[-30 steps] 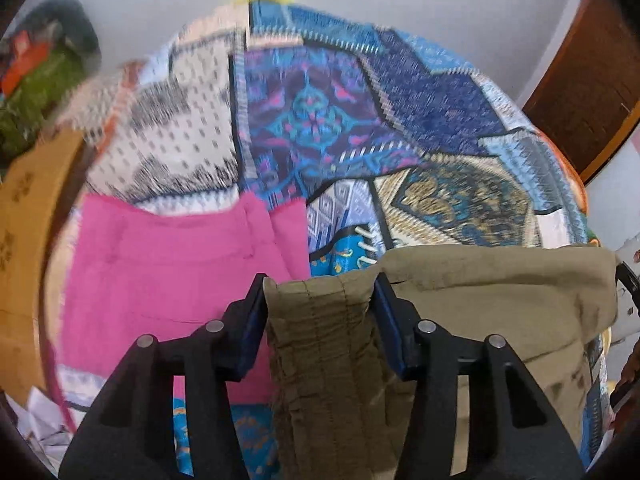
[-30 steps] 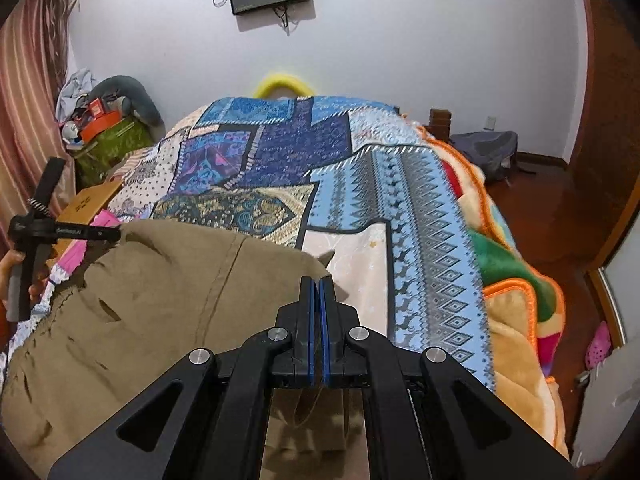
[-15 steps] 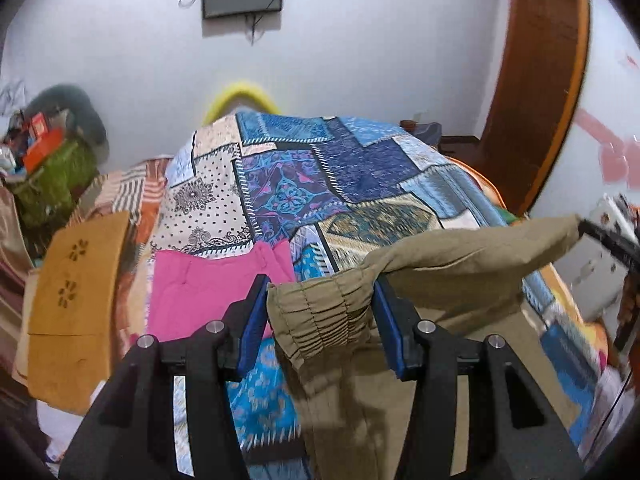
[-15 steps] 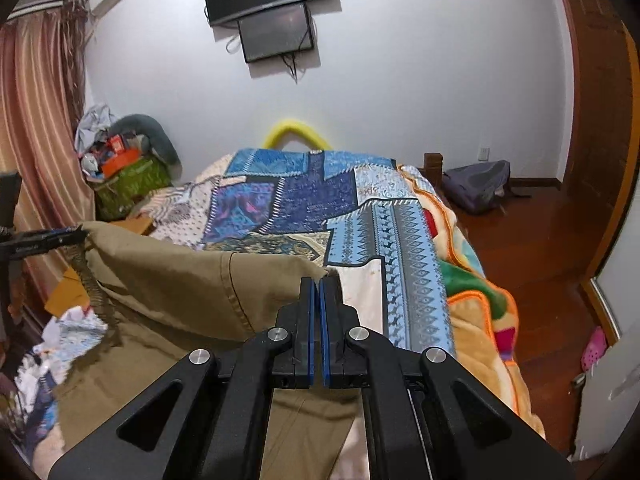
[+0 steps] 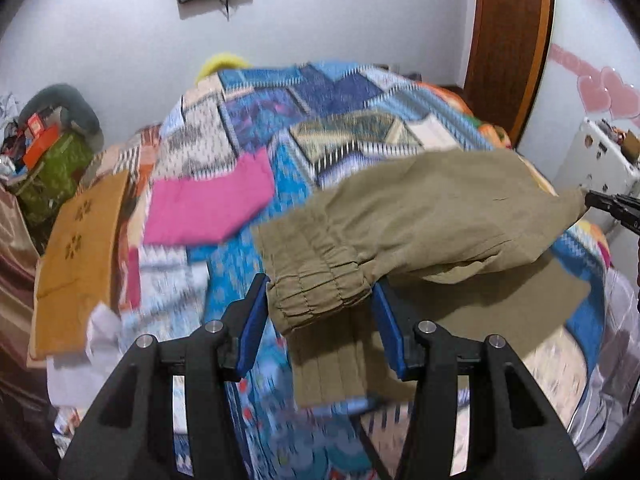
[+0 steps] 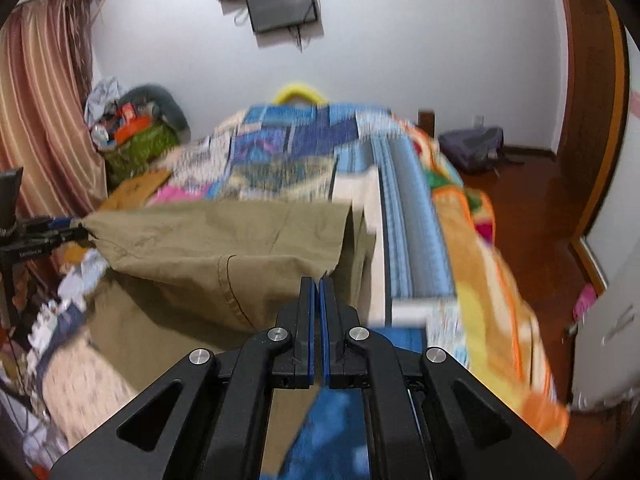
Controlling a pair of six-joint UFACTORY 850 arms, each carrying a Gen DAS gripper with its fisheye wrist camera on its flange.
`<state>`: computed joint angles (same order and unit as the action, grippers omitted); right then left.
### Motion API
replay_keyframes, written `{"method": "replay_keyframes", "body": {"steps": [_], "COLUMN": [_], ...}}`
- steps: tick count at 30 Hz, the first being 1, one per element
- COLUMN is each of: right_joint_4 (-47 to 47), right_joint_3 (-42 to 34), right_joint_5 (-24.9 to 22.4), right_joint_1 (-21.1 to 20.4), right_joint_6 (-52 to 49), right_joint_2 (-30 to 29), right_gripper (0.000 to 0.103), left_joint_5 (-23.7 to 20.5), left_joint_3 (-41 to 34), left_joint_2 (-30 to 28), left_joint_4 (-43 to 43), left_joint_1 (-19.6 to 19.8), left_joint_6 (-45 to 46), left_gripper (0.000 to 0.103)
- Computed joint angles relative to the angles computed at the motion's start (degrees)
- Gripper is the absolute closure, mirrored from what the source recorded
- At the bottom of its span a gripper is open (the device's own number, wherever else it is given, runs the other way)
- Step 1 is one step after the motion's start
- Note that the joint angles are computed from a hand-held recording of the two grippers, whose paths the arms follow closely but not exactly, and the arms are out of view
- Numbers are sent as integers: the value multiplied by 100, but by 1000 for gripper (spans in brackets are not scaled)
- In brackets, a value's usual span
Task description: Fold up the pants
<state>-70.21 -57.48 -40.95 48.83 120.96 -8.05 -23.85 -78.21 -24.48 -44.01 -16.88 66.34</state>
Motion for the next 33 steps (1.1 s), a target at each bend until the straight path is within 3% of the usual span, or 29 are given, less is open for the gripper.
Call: {"method": "replay_keyframes", "body": {"steps": [6,11,15,17,21,22,28,33], "right_joint_4": [472,899,988,1035,787,652,477,912], "right_joint_3": [160,99,45,-55,-310,-388,-959,-1444], "right_joint_5": [293,-16,-223,-301,-406,-399,136,550], "right_joint_1": [261,516,641,649,700,697,579,431], "right_joint_6": [144,-57,-143,-287,-353,-371,-1065,-2155], "right_joint_2": [-177,-277,-224,-207,-314,-355,-844,-1366], "right_gripper": [100,100,100,97,62,58,54,54], "left_joint_5": [-72,90,140,-7,-88,-59,-251,-429], "left_joint_3": [529,747,849,834,772,780,825,845], "left_joint_2": [165,293,519,621,698,709,617,540], "left_joint_4": [332,681,19,-497,-632,-572,-143,-118], "left_joint_1": [140,213,282,306,167,105,-219,-428], "left_joint_6": [-241,-537,84,509,678,670,617,720], "left_gripper": [52,52,52,52,50,48,48,48]}}
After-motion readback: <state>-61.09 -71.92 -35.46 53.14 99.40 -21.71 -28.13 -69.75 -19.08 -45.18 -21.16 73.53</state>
